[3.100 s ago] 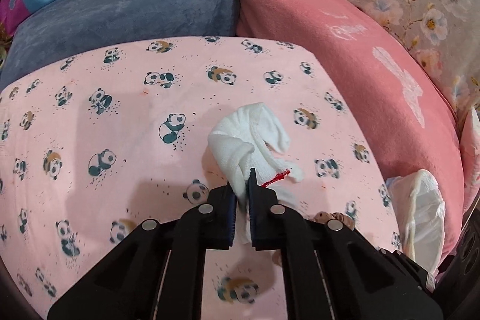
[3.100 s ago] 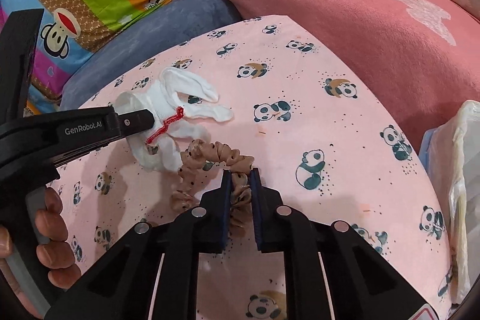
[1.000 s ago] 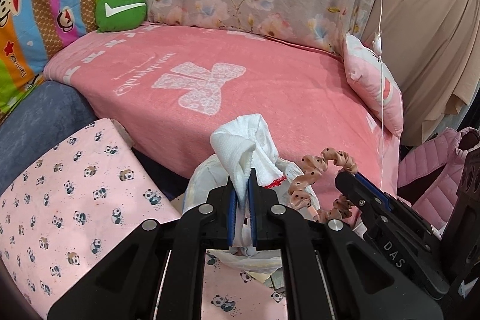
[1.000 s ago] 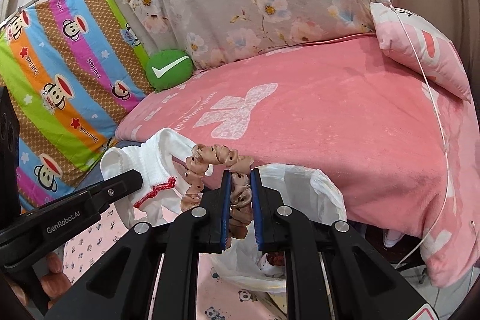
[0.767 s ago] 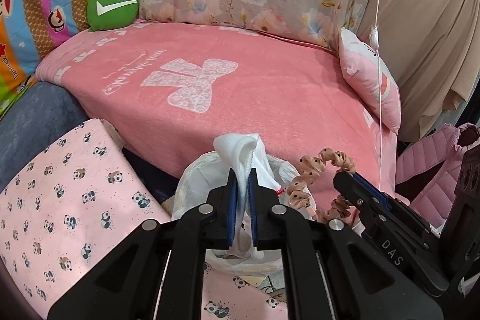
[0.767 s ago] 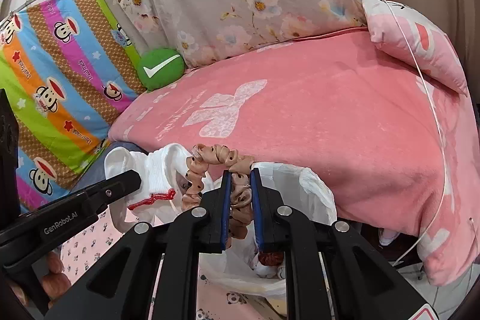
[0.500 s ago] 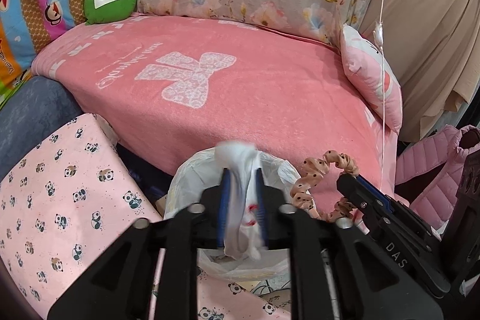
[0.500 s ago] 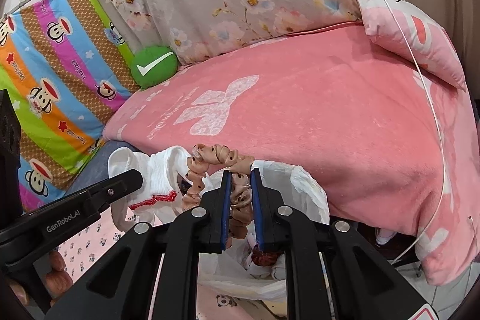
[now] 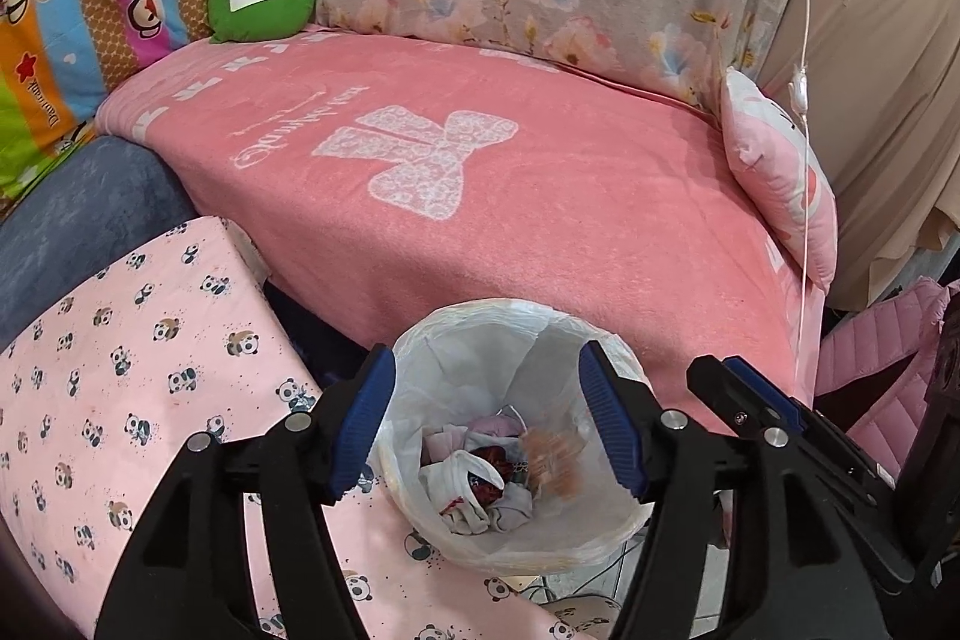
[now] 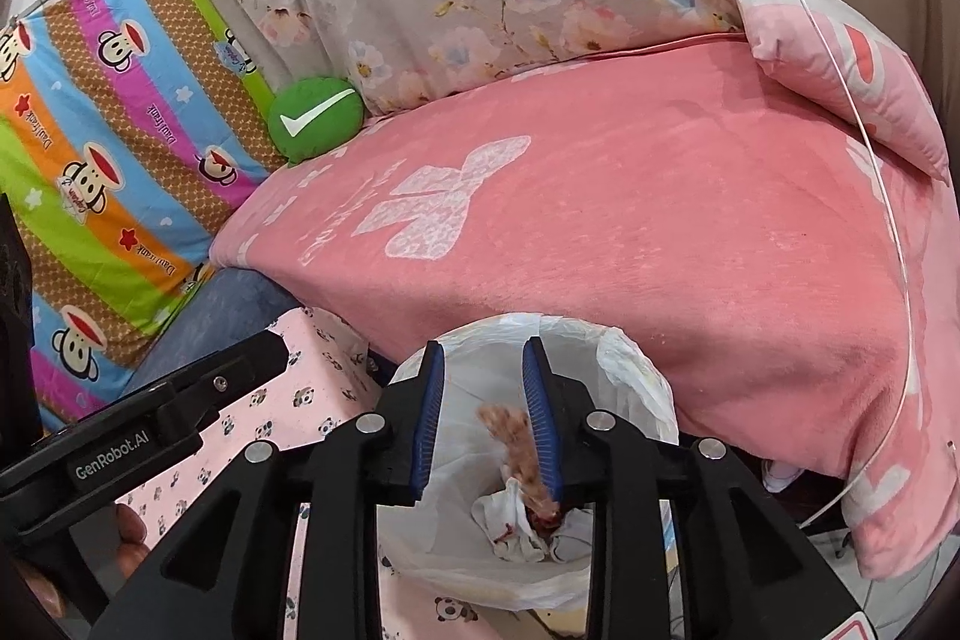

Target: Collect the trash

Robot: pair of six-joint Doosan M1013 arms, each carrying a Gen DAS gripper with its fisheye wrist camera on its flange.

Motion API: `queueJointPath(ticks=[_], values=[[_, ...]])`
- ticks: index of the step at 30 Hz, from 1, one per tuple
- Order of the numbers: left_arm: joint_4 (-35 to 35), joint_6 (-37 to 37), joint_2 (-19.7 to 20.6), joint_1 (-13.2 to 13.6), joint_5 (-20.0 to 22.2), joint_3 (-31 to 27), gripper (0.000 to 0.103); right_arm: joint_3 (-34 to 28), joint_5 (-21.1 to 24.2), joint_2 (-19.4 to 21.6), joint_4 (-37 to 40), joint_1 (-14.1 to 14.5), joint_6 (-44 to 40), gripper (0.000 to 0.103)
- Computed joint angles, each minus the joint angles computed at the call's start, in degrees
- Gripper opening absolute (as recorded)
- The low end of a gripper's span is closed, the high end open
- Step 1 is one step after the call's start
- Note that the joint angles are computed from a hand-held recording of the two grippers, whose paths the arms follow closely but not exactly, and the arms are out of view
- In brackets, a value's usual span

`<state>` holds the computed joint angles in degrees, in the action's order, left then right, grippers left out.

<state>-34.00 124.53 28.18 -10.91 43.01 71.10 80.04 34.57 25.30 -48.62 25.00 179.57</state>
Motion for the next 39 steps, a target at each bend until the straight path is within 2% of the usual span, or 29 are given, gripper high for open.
queueJointPath(ticks=[9,12,14,21,28,32,35,37,39], values=[[0.64,-1.27,-0.26,0.52,-0.99,0.74,0.064,-0.80,0.03,0.55,1.72,0.36,-2.50,0.034],[0.57,-1.20,-0.41,0.74,-1.13,1.05,0.066,-1.18,0.50,0.68,2.84,0.50,-4.08,0.042],[0.83,-1.37,-0.64,0.86,-1.63,1.49,0.071,-1.41,1.04,0.72,3.43,0.63,-5.13,0.043],[3.81,-2.17,-1.90,1.13,-5.17,3.88,0.076,-3.07,6.51,1.28,5.25,1.94,-11.74,0.045],[8.58,-5.33,-2.73,1.37,-6.79,5.85,0.079,-3.24,10.90,1.43,3.63,3.62,-13.97,0.062],[11.76,-6.33,-3.65,1.23,-9.10,7.81,0.086,-3.40,13.18,1.67,3.01,4.53,-15.46,0.066],[13.12,-6.98,-4.07,1.25,-9.70,8.76,0.087,-3.30,14.09,1.61,2.84,4.95,-15.72,0.067],[13.91,-7.65,-4.19,1.23,-9.66,9.11,0.088,-3.26,14.45,1.57,2.48,5.14,-15.59,0.075],[14.88,-8.48,-4.34,1.16,-9.91,9.51,0.089,-3.46,14.87,1.78,2.34,5.31,-16.00,0.078]])
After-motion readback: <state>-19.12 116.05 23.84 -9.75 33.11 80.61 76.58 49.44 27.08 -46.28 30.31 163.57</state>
